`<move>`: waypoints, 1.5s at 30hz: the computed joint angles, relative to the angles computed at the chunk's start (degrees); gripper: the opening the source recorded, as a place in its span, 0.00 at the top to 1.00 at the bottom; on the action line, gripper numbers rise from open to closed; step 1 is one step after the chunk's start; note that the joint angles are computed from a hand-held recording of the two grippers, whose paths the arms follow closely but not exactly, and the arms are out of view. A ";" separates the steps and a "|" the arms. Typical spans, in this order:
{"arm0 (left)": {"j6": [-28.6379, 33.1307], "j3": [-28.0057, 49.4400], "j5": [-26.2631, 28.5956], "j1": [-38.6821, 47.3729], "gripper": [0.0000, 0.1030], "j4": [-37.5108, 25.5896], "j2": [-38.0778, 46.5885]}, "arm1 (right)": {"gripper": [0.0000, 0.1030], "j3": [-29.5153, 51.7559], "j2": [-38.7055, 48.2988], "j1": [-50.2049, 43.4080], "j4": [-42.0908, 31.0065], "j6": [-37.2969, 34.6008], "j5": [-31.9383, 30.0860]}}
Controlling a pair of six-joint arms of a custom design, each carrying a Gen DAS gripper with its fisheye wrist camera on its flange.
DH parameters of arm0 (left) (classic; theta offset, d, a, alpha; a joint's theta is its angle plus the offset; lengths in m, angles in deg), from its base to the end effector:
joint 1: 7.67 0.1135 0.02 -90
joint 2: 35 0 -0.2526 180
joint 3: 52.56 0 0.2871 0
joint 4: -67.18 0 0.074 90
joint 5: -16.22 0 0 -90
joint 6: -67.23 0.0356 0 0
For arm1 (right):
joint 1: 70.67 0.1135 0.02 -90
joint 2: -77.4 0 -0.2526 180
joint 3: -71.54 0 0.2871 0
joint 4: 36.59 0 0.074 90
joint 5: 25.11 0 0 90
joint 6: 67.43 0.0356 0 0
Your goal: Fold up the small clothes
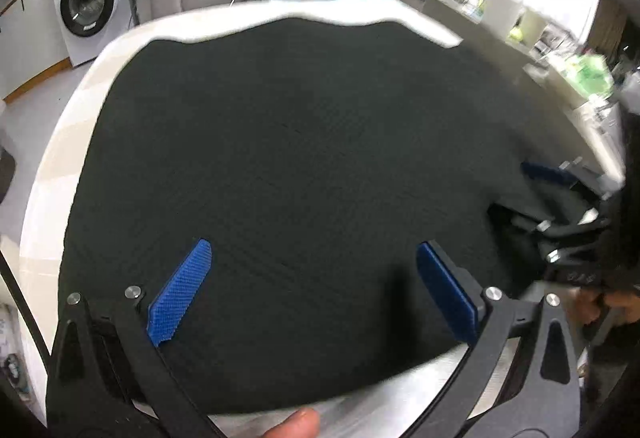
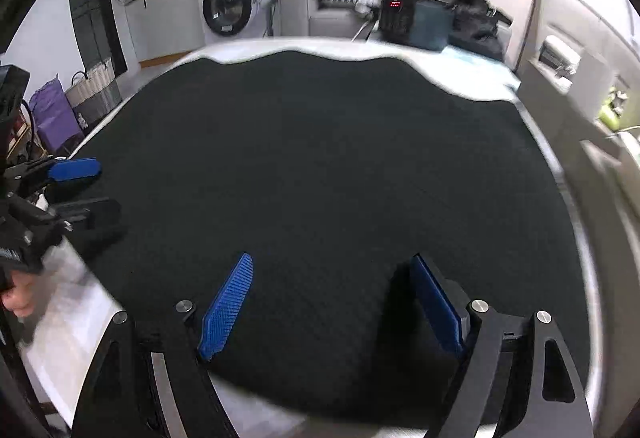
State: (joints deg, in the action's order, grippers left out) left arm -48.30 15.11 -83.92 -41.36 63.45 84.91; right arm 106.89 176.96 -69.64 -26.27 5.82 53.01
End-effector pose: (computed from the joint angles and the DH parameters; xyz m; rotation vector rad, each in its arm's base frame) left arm 0.3220 -0.2071 0.0151 0.1117 2.5329 -0.1877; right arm 0.2508 0.0118 0.0162 -0.4677 2.4440 0.1455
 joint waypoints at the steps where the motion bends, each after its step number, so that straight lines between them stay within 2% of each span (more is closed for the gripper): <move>1: 1.20 -0.57 -0.89 -0.05 0.01 1.67 0.18 | 0.20 0.49 0.78 0.49 0.78 -0.63 1.40; 3: 3.30 -2.33 -1.38 -0.27 0.01 3.26 -0.28 | 0.19 -0.21 -0.10 -0.68 1.08 -3.02 1.46; 6: 4.09 -6.34 -1.99 -0.34 0.02 5.76 -2.18 | 0.20 -0.60 -0.57 -7.64 1.19 -6.85 0.54; 8: 4.18 -9.56 -2.75 -0.70 0.01 7.35 -3.93 | 0.17 1.29 0.14 -15.98 -1.79 -9.40 -5.71; 10: 3.35 -12.07 -2.24 0.11 0.01 8.56 -5.18 | 0.18 0.69 0.82 -18.83 1.78 -10.36 -1.39; 12: 2.36 -14.39 -1.25 0.81 0.01 10.37 -6.40 | 0.17 0.88 0.96 -22.77 2.18 -11.85 -2.14; 14: 1.46 -15.51 -2.60 0.57 0.01 10.22 -7.55 | 0.17 1.40 1.03 -24.79 1.26 -12.07 -2.88; 17: 0.79 -15.20 -4.40 0.27 0.01 8.70 -9.00 | 0.17 0.58 -0.95 -22.69 1.55 -10.87 -1.35; 21: 1.18 -11.60 -2.23 2.01 0.01 8.00 -9.05 | 0.17 -0.59 -4.06 -17.61 -0.06 -8.80 -4.78; 25: 1.95 -4.06 1.07 4.01 0.01 6.22 -4.64 | 0.17 3.95 0.32 -7.25 -2.12 -3.50 -2.37; 29: 3.23 3.80 2.31 4.75 0.01 2.50 1.35 | 0.17 8.15 5.20 -1.95 -2.22 -0.01 1.48; 33: 3.91 7.65 1.47 4.86 0.01 0.19 5.58 | 0.16 8.40 5.47 -2.52 -2.19 -1.13 2.63; 35: 4.44 6.25 1.60 5.00 0.01 1.52 5.04 | 0.16 10.87 7.28 -4.63 -2.72 -3.00 3.07; 38: 4.57 3.44 2.05 5.61 0.01 3.19 3.68 | 0.15 10.42 6.26 -10.52 -4.04 -4.82 -0.28; 41: 5.21 -0.12 2.66 6.09 0.01 5.76 2.01 | 0.15 7.88 4.93 -14.65 -1.25 -6.57 2.83; 45: 5.54 -3.33 1.45 4.99 0.01 6.68 -0.08 | 0.15 9.91 5.74 -22.06 -4.59 -7.67 -2.81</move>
